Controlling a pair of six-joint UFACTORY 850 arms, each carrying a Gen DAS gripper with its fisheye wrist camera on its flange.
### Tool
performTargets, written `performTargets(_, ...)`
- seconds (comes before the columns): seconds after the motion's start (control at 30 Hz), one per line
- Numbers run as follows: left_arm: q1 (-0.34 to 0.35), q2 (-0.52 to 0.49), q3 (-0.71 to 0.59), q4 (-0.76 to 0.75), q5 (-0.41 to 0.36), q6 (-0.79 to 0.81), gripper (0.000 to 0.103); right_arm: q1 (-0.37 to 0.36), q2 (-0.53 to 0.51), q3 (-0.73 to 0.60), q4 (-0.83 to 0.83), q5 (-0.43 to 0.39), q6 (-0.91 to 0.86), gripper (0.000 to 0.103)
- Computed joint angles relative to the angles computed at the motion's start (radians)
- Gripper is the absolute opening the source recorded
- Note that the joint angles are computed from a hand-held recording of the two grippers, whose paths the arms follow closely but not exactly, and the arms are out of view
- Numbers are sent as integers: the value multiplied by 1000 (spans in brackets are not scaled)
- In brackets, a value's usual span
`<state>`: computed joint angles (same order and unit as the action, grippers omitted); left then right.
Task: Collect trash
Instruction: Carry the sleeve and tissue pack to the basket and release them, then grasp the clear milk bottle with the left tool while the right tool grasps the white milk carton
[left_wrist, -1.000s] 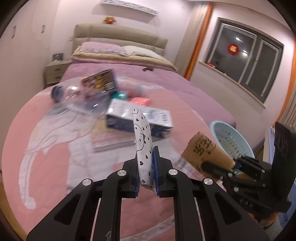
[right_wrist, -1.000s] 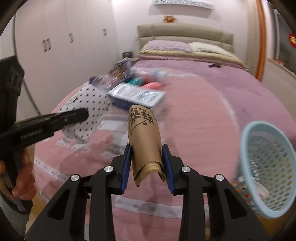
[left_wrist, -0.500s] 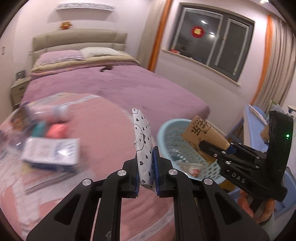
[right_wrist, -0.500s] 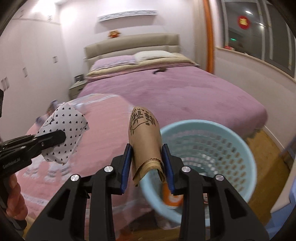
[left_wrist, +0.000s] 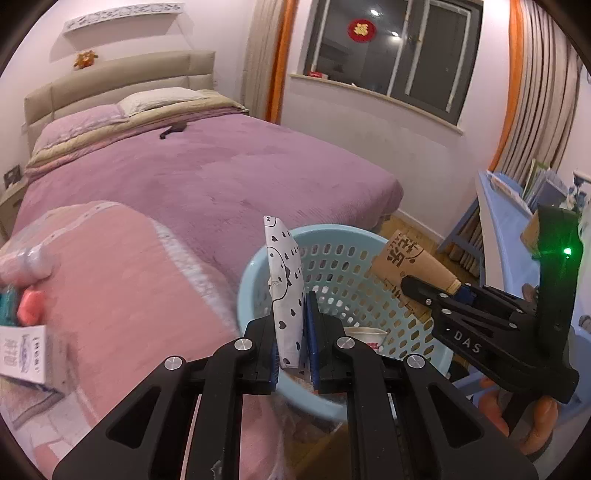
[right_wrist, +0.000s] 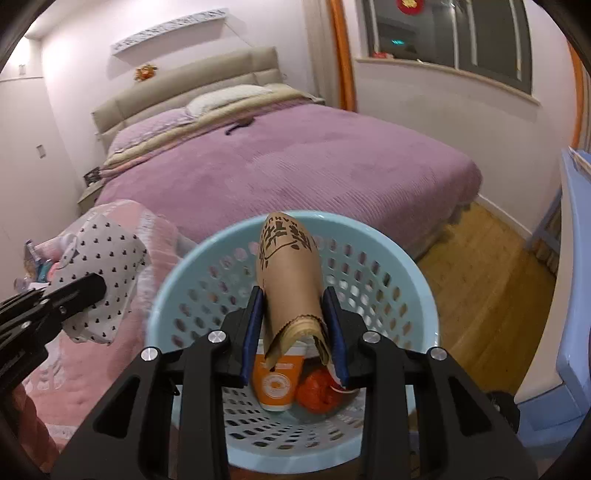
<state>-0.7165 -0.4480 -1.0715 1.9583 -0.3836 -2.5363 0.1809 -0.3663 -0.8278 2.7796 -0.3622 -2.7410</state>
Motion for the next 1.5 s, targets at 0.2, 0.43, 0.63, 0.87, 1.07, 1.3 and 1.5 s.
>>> performTargets(0.2,8,-66,-79,-59,37,81,15,-15,-40,-24,11,34,25,36)
performTargets(0.43,4,-55,-52,59,-9,-76,77,-38,-41,-30,-38,42,96,55)
performTargets(0.63,5,16,34,152,-45,-195,81,-23,7,3,-79,12,129,55)
performTargets(0.87,-6,161,203,172,-149,-287,81,68,115,80,-93,-93,80,63)
performTargets(1.07,-7,342,398,-48,-307,-216,81,227,113,77,-98,-180,52,72)
performTargets(1.3,144,541,572,-331,-334,-76,81,407,-23,-89,-161,-114,46,72)
performTargets(1.5,362,600,620,-298,-214,-115,89,459,-140,-243,-306,-39,140,72)
